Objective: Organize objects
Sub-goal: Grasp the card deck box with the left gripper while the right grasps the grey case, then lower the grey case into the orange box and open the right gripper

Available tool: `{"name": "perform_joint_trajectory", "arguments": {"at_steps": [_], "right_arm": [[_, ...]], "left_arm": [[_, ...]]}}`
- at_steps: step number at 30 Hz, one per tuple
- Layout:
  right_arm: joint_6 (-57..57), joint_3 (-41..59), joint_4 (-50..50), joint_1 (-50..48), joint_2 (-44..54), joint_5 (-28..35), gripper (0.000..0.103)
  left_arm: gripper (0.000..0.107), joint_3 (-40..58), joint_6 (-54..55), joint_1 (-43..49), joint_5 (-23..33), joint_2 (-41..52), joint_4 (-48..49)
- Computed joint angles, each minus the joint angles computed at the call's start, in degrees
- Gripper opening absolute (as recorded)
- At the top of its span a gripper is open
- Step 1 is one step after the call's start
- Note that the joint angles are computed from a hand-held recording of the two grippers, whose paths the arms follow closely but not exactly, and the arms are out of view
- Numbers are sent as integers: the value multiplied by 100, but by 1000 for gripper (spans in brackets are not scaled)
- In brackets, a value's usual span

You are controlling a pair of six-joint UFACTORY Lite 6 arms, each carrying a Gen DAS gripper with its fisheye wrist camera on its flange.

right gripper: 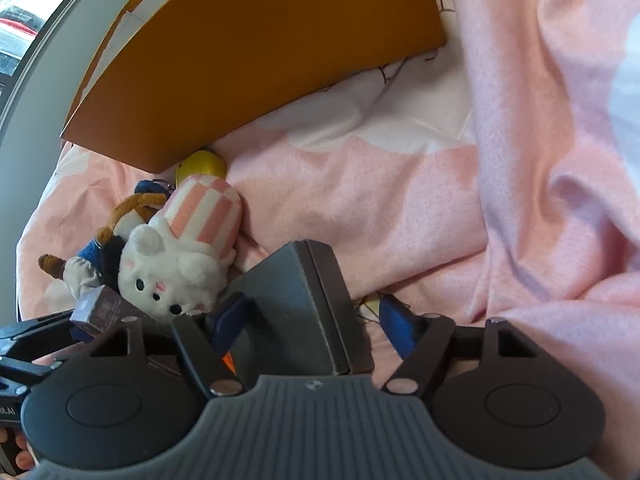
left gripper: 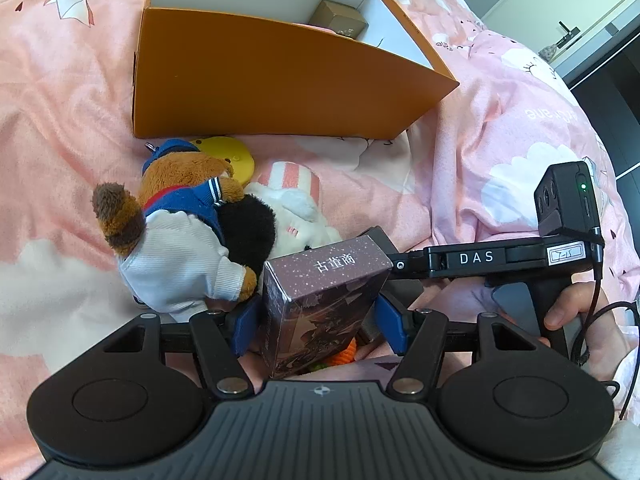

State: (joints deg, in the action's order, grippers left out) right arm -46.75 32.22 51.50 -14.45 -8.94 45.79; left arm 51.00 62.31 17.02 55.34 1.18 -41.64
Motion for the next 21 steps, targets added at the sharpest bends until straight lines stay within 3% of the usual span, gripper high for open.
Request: {"name": "perform_joint_trajectory", "arguments": {"at_steps": [9, 16, 21], "right_arm": [[142, -157, -94, -382, -896, 566, 41], [323, 314, -491, -694, -1694, 1117, 36], [343, 750, -315, -615, -1785, 1123, 36]], "left_arm": [[71, 102, 278, 209, 300, -24, -185], [71, 504, 268, 454, 805, 1, -476], [71, 982, 198, 527, 1206, 81, -736]]}}
